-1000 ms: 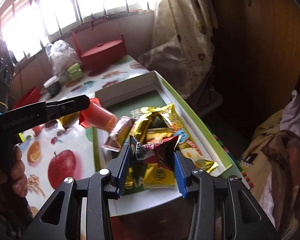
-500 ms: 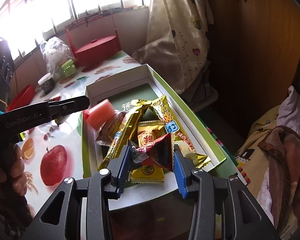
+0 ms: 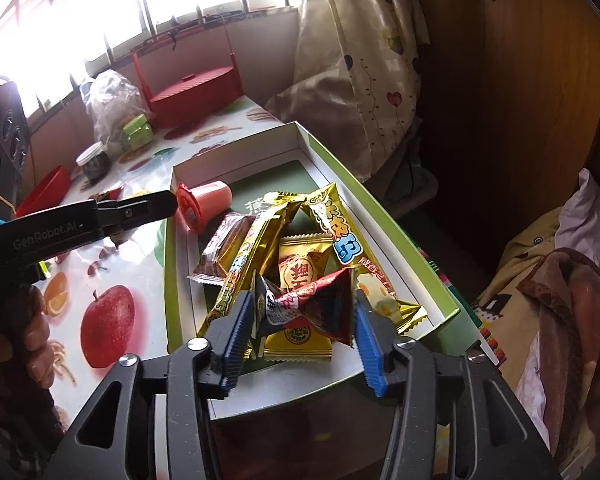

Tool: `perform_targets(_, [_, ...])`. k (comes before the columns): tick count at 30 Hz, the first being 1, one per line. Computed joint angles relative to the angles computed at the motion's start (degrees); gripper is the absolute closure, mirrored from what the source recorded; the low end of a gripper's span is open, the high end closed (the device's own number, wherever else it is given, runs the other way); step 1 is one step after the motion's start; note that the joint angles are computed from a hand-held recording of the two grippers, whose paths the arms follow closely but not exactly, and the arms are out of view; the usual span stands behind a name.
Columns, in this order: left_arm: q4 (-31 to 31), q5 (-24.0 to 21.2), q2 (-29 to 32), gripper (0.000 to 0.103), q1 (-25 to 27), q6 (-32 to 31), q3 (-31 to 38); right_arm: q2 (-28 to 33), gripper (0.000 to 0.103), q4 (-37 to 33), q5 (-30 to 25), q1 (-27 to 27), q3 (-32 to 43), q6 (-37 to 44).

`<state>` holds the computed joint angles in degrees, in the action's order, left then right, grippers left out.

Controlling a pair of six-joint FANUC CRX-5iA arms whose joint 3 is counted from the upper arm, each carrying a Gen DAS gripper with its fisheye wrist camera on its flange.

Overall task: Organize snacks
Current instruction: 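Lower both items into the box and open both tools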

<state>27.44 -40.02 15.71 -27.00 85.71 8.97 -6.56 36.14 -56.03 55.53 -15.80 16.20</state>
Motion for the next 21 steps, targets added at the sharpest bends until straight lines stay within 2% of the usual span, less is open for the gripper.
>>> perform_targets(5, [0.23, 0.26, -0.73, 0.099, 0.24, -0.09, -0.82, -0.22, 0.046, 0.68, -0.03, 0.29, -0.22, -0.67])
perform_targets(11, [-0.08, 0.35, -1.77, 0.098, 0.58, 0.39, -1.76, 0.09, 0.045, 1.4, -0.84, 0.78, 0.24, -1.24])
perform_targets(21, [-6.11, 0.25, -4.65, 0.09, 0.91, 5.2, -2.14, 0.39, 0.043, 4.7, -1.45, 1.78, 0.26, -4.01])
